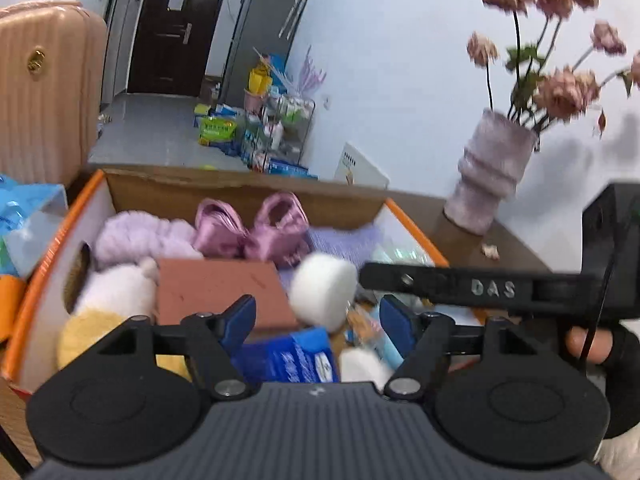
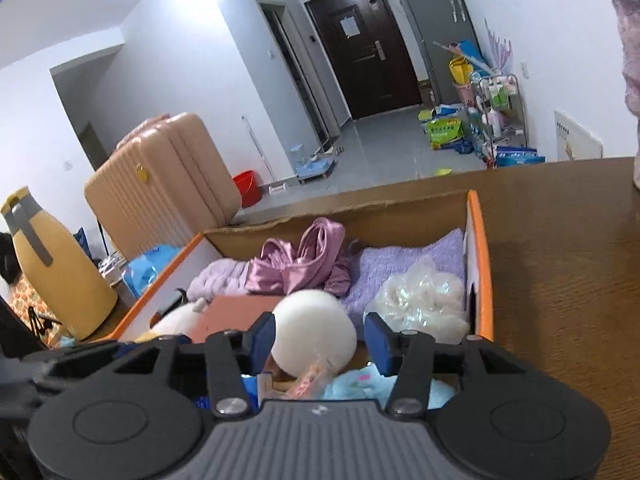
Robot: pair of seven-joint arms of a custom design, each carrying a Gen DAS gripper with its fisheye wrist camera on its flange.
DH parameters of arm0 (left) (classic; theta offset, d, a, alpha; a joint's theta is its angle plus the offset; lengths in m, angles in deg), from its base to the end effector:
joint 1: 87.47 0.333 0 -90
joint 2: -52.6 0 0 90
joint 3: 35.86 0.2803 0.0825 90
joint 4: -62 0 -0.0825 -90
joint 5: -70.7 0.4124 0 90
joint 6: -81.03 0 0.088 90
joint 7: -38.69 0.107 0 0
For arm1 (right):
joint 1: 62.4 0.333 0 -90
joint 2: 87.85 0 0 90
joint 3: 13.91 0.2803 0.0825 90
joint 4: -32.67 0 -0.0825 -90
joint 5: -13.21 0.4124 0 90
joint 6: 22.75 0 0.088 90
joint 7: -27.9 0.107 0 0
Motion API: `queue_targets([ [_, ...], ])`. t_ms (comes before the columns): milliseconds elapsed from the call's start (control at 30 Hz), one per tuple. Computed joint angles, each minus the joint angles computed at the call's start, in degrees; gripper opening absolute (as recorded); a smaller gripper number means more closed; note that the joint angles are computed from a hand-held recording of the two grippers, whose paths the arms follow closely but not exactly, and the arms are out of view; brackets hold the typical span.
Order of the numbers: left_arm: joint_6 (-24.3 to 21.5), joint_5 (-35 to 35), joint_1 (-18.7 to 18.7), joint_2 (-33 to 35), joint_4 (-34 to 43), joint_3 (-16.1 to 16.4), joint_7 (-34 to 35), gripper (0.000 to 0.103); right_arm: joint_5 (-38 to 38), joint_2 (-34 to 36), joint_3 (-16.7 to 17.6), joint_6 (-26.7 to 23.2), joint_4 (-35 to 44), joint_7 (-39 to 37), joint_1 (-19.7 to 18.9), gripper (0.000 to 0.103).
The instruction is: Organize soft objects
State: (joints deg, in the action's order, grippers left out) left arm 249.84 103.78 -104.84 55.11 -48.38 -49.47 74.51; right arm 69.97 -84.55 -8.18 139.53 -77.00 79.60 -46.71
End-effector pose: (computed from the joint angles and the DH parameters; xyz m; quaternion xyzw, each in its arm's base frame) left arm 0.5316 -0.3584 0.5293 -0.5873 0.6487 -0.4433 0.1944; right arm 0.6117 0.1928 0.4987 -0.6789 0.5486 -0.1019 0.4773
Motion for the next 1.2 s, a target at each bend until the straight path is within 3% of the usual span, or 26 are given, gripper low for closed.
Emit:
queue_targets([
  [100,-1.6,5.8,0.0,-0.7,0.3,0.6,-5.1,0.071,-0.3,-0.1,-0.1,0.6,-0.2,0.8,0.0,0.05],
  [333,-3.6,12.8,0.2,-2.0,0.6,0.2,-10.1,0.072,-0.3,-3.0,-0.1,2.5,-2.2,0.3,0.9,0.05],
  [433,-5.0,10.7,0.6,-4.3,-0.7,-0.4,-7.9,0.072,-0.1,-6.1,-0.6,3.7,-4.4,0.0,1.7,0.051],
  [567,-6.3,11.5,1.8,-9.6,-3.5,-1.5,-7.5,0.072,-7.8,-10.7,-1.3,4.1,-7.6,5.7,2.1,0.051],
  [733,-9.3,12.4,4.2,-17.8,-7.8,-4.3,-9.8,0.073,-20.8,-18.5,-0.8,3.2,-13.1,14.7,1.6,0.06],
  [867,-10.8,13.6,6.3,-25.5,-12.5,-7.0,-12.3,0.08,-26.8,-25.6,-0.2,5.4,-19.3,19.4,2.3,0.066],
  [900,-11.5,14.8,7.4,-27.6,-13.6,-8.3,-13.8,0.083,-27.2,-27.4,-0.2,7.2,-21.3,20.1,2.9,0.073],
  [933,-12.0,16.3,8.6,-29.7,-14.8,-9.7,-15.7,0.092,-27.8,-29.3,0.3,9.9,-23.7,21.2,3.2,0.078],
  [967,-13.0,18.8,10.5,-32.0,-15.9,-11.9,-18.8,0.103,-28.8,-30.9,1.3,12.9,-26.0,22.6,2.9,0.09],
  [1000,-13.7,22.7,13.0,-35.0,-17.6,-14.8,-23.3,0.103,-29.9,-32.5,3.0,17.3,-28.8,24.2,2.1,0.097],
  [1067,-13.6,27.0,14.7,-39.5,-20.8,-17.0,-27.5,0.103,-31.0,-35.0,6.6,26.5,-34.1,26.8,0.1,0.103],
  [1133,-12.5,27.0,13.4,-42.0,-23.7,-16.3,-27.6,0.103,-31.1,-36.5,9.4,34.5,-38.6,28.6,-1.0,0.103],
  [1200,-11.1,27.8,14.0,-45.4,-26.8,-17.4,-31.0,0.103,-28.6,-37.4,14.1,39.9,-41.6,28.9,-3.8,0.103],
])
